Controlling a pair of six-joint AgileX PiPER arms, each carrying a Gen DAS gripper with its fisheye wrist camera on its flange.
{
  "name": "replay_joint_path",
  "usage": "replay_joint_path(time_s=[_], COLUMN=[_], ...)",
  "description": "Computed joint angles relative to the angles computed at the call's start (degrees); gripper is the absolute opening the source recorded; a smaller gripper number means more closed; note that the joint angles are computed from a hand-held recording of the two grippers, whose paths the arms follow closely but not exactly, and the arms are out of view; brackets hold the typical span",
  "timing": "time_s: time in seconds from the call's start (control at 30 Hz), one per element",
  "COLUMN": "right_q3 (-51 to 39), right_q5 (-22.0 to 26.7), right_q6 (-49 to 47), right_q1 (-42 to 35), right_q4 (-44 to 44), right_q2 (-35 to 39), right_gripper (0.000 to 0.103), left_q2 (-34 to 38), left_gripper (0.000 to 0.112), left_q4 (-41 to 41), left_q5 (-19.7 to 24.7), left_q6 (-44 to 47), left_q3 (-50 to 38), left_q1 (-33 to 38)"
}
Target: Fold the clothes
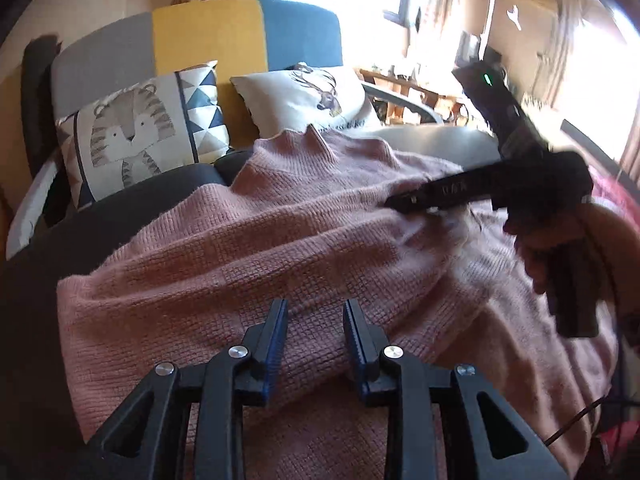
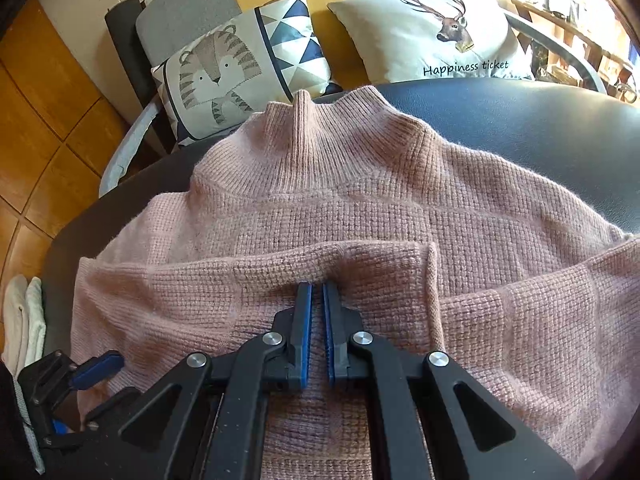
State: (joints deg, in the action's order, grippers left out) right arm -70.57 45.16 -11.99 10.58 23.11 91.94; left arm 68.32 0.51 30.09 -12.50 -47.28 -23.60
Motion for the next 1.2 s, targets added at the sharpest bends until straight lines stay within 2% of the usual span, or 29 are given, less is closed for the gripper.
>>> replay_joint_path(time_s=[0.1, 0.17, 0.23, 0.27, 0.33, 0.4, 0.47, 0.5, 0.63, 0.7, 0.73, 0.87, 0.93, 1.03, 1.17, 1.2], right_q3=[0.19, 0.89, 2.0, 0.85, -4.25, -9.22, -14.82, -16.08, -14.36, -11.12, -9.61, 0.26, 4.62, 9.73, 11.95, 12.47], right_q5=[-0.57, -1.81, -3.65, -2.96, 0.35, 3.88, 8.28, 8.93, 1.86, -1.66, -2.99, -6.77, -7.73, -7.94, -6.72, -6.47], right_q6=[3.16, 3.7, 0.6, -1.54, -2.18, 0.61, 4.33, 6.47, 11.04, 8.54, 6.95, -2.24, -1.53, -0.71, -3.44, -4.05], right_q1=[1.35, 3.49, 5.9, 8.15, 13.32, 17.32, 20.67, 21.36, 18.19, 16.76, 16.39, 11.73, 9.67, 6.26, 5.94, 5.89], right_q4=[-3.15, -3.96, -1.96, -1.18, -2.42, -5.63, -9.62, -11.36, -7.5, -2.52, -0.57, 10.1, 10.54, 10.87, 9.12, 8.61], right_q2=[-0.8, -3.04, -5.7, -5.75, -2.95, 1.44, 6.94, 9.13, 10.23, 9.03, 8.24, -1.94, -6.94, -13.49, -12.57, -12.3], right_gripper=[0.004, 0.012, 0.012, 0.012, 0.009, 0.009, 0.008, 0.008, 0.0, 0.0, 0.0, 0.002, 0.003, 0.005, 0.005, 0.002], left_q2=[2.06, 0.14, -1.74, -2.72, -0.94, -2.15, -1.93, -2.34, -3.67, -4.11, -3.97, -3.59, -3.23, 0.95, 3.21, 3.47], left_gripper=[0.028, 0.028, 0.028, 0.028, 0.028, 0.029, 0.029, 0.029, 0.029, 0.029, 0.029, 0.029, 0.029, 0.029, 0.029, 0.029], left_q4=[-15.15, -20.26, -26.28, -27.32, -24.04, -23.6, -28.72, -30.11, -33.45, -31.27, -31.89, -33.57, -31.08, -30.17, -30.36, -30.61], left_q5=[2.38, 0.21, -1.68, -2.58, -2.98, -2.89, -1.86, -1.67, -1.35, -1.7, -0.5, 3.87, 1.62, -0.22, -4.95, -6.41], left_q6=[11.1, 15.34, 20.51, 20.87, 17.9, 17.56, 22.8, 24.38, 28.43, 26.04, 26.93, 29.74, 26.55, 22.69, 23.68, 24.57], left_q3=[-0.08, 2.1, 4.26, 5.11, 4.93, 5.74, 6.06, 6.56, 8.22, 8.48, 7.88, 4.79, 3.76, 1.29, 3.01, 3.88], left_q1=[8.86, 10.01, 11.26, 11.21, 9.48, 9.25, 11.22, 11.74, 12.91, 11.81, 12.42, 15.81, 16.53, 18.77, 18.84, 18.62])
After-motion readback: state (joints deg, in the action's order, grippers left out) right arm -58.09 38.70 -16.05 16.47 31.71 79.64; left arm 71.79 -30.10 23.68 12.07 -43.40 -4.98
